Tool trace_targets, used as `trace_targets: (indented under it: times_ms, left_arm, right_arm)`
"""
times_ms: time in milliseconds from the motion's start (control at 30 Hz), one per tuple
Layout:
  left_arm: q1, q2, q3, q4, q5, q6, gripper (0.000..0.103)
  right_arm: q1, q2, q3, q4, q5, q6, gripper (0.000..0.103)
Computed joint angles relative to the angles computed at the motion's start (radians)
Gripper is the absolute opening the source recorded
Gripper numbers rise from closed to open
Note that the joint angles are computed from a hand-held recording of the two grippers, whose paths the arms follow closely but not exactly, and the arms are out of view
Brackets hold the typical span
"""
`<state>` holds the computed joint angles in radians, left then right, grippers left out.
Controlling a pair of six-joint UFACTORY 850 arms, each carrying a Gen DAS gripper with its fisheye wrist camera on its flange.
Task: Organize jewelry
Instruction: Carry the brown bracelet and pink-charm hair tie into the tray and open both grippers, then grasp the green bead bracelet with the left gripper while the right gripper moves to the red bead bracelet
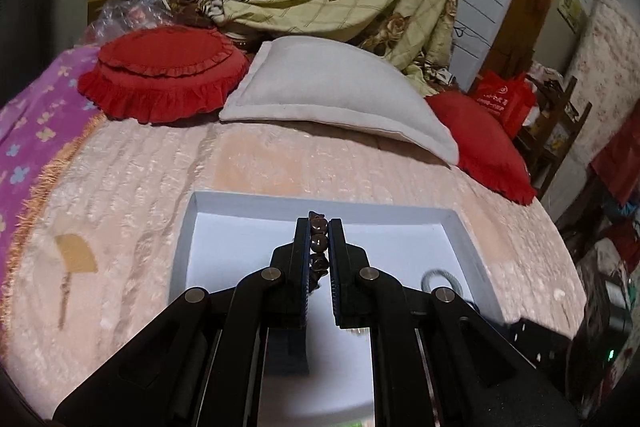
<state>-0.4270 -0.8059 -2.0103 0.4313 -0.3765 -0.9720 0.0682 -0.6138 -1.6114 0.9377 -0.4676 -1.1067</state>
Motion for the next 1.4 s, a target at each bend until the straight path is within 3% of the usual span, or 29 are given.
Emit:
trace_targets:
  times_ms: [67,167,267,467,567,700,967,1133,1267,1333,1400]
  left_arm:
    - [0.011,-0.035,-0.031,-0.047,-0.007,0.036,0.007]
    - [0.027,-0.115,-0.126,-0.123,-0.115,0.082,0.007]
    - [0.036,-0.141,-0.155,-0.153,-0.173,0.075,0.007]
    - [0.035,-0.116,-0.114,-0.118,-0.185,0.041,0.007]
    - [0.025,-0.104,-0.096,-0.073,-0.192,0.024,0.014]
    - [0.02,-0.086,-0.067,-0.016,-0.178,-0.008,0.025]
    - [0.017,-0.003,0.062,0.031,-0.131,-0.075,0.028]
    - [-0.008,0.102,0.225,0.173,-0.058,-0.228,0.041]
    - [-0.039,0.184,0.355,0.222,0.0,-0.269,0.043]
    - [-0.058,0.223,0.422,0.198,0.031,-0.267,0.043]
    - [-0.078,0.25,0.474,0.189,0.066,-0.273,0.043]
  right_arm:
    - [0.006,-0.016,-0.018,-0.049,-0.002,0.057,0.035]
    - [0.013,-0.03,-0.028,-0.098,0.001,0.098,0.035]
    - [0.014,-0.041,-0.039,-0.124,-0.009,0.126,0.035]
    - [0.013,-0.045,-0.04,-0.144,-0.02,0.15,0.035]
    - [0.006,-0.05,-0.045,-0.111,-0.043,0.135,0.035]
    - [0.003,-0.031,-0.025,-0.045,-0.024,0.076,0.043]
    - [-0.018,0.037,0.056,0.085,0.024,-0.046,0.044]
    - [-0.037,0.122,0.166,0.216,0.078,-0.178,0.044]
    - [-0.058,0.213,0.293,0.34,0.122,-0.295,0.044]
    - [-0.064,0.237,0.333,0.361,0.148,-0.317,0.044]
    - [-0.063,0.251,0.364,0.28,0.196,-0.255,0.045]
